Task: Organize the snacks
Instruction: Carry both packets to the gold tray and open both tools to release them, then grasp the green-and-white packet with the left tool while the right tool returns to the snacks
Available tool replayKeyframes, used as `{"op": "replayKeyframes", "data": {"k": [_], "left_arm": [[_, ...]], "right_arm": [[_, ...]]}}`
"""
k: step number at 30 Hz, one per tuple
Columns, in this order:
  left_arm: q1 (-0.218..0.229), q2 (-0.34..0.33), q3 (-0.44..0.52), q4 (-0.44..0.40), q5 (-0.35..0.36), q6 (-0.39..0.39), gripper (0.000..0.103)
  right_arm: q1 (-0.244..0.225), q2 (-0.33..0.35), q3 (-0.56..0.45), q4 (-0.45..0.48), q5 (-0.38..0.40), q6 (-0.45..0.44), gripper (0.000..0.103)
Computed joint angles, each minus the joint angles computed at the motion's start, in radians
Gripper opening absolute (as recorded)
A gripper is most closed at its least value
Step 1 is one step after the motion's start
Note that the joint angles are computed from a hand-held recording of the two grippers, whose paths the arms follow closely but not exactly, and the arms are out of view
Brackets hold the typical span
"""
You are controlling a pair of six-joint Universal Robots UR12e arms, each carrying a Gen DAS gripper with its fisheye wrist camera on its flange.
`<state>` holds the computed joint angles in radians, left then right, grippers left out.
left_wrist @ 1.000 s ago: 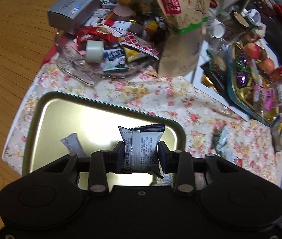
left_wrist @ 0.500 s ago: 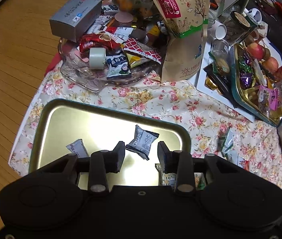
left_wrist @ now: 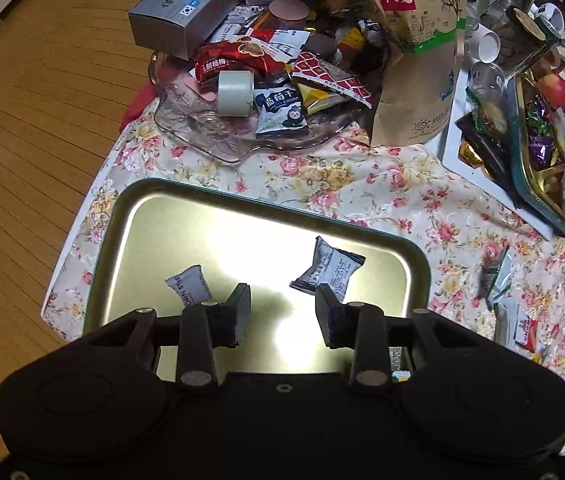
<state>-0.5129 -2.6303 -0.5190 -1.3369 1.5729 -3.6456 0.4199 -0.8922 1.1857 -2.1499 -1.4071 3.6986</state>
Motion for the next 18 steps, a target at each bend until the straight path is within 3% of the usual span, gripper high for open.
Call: {"op": "replayKeyframes", "data": {"k": [3,6,12,18], "left_arm": [[0.001,-0.001,0.003,-0.004,0.006,-0.001,0.044],[0.002,0.0,0.002,-0.005,0.004,-0.004,0.044],[0.001,-0.008,0.02,-0.024,0.014,-0.01,0.044],[-0.011,-0.024,0.055,-0.038,0.049,0.01,0.044]], "right_arm": [[0.0,-0.003,0.005,-0.025,0.02,-0.012,0.038],[-0.007,-0.011,0.019,-0.06,0.072,0.0,0.054],[-0.025,-0.01,0.023,-0.064,0.166,0.05,0.055],[-0.021,-0.006,0.003,0.001,0.098,0.065,0.055]]}}
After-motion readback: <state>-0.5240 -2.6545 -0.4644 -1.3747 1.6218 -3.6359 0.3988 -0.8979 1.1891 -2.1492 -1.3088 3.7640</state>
